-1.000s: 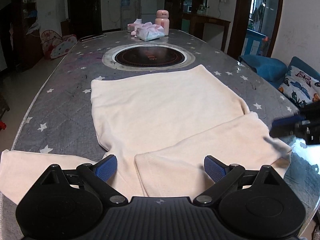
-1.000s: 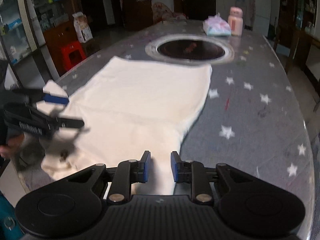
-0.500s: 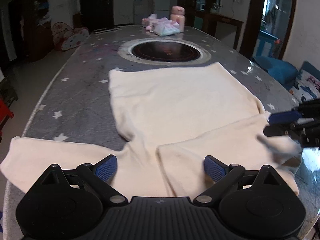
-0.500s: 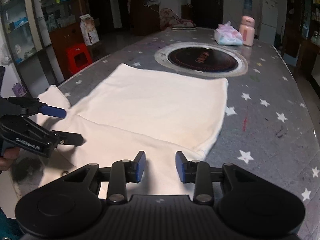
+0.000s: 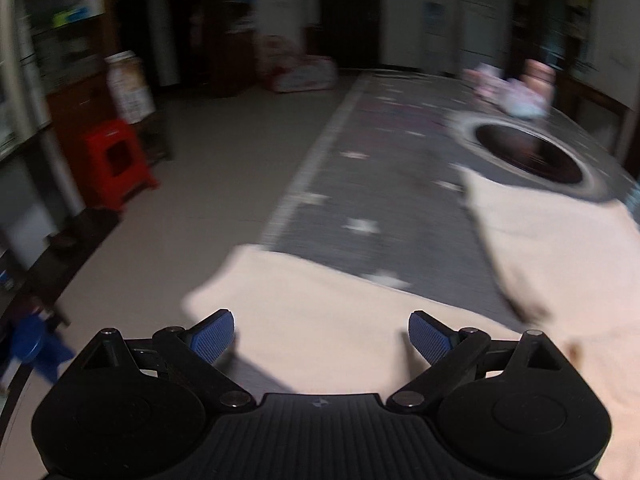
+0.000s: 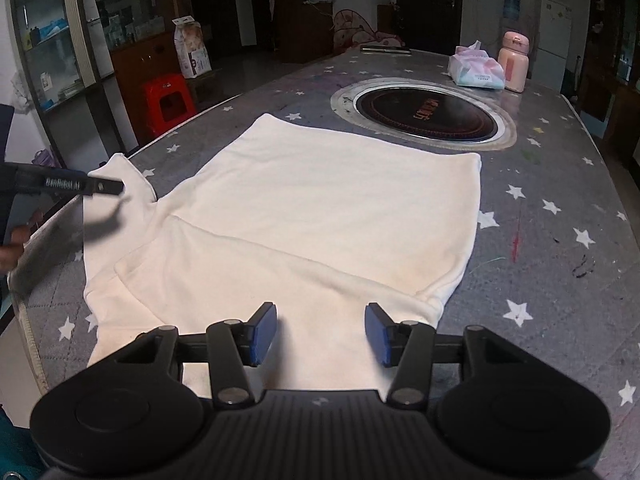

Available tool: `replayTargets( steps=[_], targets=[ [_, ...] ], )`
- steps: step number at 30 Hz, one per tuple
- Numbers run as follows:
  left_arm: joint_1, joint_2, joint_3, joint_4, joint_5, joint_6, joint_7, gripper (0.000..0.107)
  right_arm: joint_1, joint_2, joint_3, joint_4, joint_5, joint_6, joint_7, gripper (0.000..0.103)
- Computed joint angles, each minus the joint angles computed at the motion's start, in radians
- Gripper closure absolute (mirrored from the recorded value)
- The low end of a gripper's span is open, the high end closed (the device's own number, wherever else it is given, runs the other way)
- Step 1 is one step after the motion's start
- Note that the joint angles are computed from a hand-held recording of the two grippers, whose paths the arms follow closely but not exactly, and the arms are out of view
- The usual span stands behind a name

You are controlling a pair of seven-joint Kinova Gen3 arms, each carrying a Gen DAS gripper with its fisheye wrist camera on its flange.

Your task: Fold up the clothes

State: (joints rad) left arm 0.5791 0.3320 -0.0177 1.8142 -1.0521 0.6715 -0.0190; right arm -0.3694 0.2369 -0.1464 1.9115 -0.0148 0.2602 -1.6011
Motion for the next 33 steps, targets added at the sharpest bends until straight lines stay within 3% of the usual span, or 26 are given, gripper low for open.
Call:
replayTargets(
  steps=[5,8,12,18,20,28,33],
  targets=[
    [-0.042,0.009,-0.031,-0.005,0.044,0.044,0.043,0.013,0.0,0.003,-0.005,-0.002,-0.004,0.005,0.005,0.05],
    [-0.109,0.001,-0.024,0.013,0.1,-0.036,0.022,0.014,0.011,0.003,-0.018,-0.004,-0.017,0.004,0.02,0.05],
    [-0.105,-0.006,-0.061,0.038,0.09,-0.102,0.062,0.018,0.014,0.004,-0.023,-0.004,-0.029,0.001,0.032,0.05],
    [-0.072,-0.018,-0.087,0.068,0.013,-0.154,0.136,0.043,0.011,0.001,-0.022,0.0,-0.036,-0.004,0.039,0.049],
    [-0.066,-0.017,-0.085,0.065,-0.005,-0.158,0.149,0.056,0.009,-0.002,-0.019,0.001,-0.035,-0.006,0.037,0.049],
    [-0.049,-0.024,-0.08,0.081,-0.097,-0.15,0.238,0.093,0.007,-0.012,-0.013,0.015,-0.031,-0.019,0.025,0.049],
    [-0.071,-0.058,-0.075,0.135,-0.175,-0.196,0.35,0.09,0.003,-0.014,-0.012,0.017,-0.027,-0.021,0.018,0.049]
  ],
)
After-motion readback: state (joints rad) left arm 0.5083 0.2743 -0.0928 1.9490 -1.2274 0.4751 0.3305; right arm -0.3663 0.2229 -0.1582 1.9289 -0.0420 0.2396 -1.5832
